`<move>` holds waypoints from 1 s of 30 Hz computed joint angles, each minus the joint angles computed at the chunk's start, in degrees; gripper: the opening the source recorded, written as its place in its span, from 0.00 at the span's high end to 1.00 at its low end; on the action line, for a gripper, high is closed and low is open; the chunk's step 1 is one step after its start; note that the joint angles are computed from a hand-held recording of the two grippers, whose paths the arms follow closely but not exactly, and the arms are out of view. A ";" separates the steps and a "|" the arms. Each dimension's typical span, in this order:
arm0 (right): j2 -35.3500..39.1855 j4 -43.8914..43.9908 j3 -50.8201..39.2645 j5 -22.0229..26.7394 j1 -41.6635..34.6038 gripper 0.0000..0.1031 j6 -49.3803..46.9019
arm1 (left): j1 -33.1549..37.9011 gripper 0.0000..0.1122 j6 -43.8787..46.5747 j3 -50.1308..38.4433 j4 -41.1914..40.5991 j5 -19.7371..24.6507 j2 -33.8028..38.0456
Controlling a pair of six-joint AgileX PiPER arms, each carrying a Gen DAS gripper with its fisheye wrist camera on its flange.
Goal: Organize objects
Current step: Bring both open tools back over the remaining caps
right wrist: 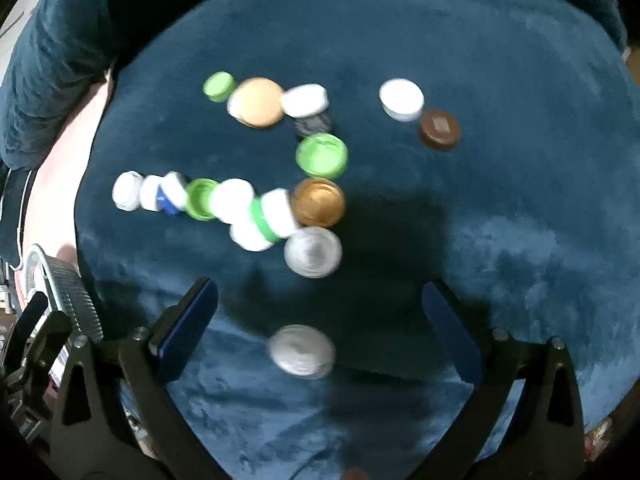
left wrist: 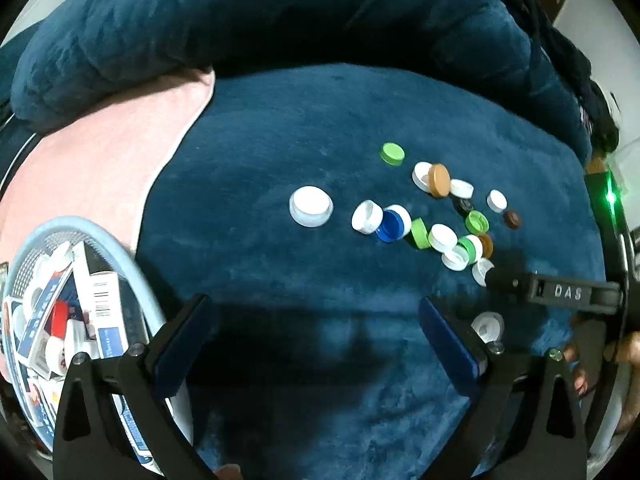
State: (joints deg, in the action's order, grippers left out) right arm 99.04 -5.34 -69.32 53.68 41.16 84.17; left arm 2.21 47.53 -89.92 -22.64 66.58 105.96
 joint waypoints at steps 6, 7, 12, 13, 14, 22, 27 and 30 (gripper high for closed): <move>-0.27 0.84 3.19 -5.28 -2.49 0.02 -2.96 | 0.10 0.09 -0.71 0.18 1.88 -0.45 1.24; 0.37 1.27 2.67 -5.63 -2.96 0.03 -3.92 | 0.25 0.09 -0.84 0.05 1.99 -0.44 1.54; 5.04 4.86 -0.47 -5.93 -4.15 0.21 -9.08 | 0.59 0.09 -1.07 -0.45 3.24 -0.70 2.64; 5.74 4.60 -1.33 -5.08 -3.92 0.21 -9.15 | 0.65 0.09 -1.21 -0.66 3.32 -0.53 2.89; 6.61 4.25 -2.40 -3.92 -3.64 0.20 -9.51 | 0.71 0.09 -1.22 -0.80 3.31 -0.44 3.03; 10.77 8.67 -3.89 -5.41 -5.57 0.00 -15.15 | 0.34 0.09 -0.32 0.09 4.59 -1.31 3.19; 13.76 6.78 -8.29 -0.59 -5.12 0.00 -11.73 | 0.45 0.09 -0.35 -0.44 4.88 -1.34 3.99; 14.80 6.85 -9.80 1.20 -5.28 0.00 -12.29 | 0.58 0.09 -0.56 -0.80 5.02 -1.25 4.40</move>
State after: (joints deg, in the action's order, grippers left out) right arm 113.85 1.51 -79.11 54.87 35.88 71.88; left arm 2.80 46.96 -90.72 -17.62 65.33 110.36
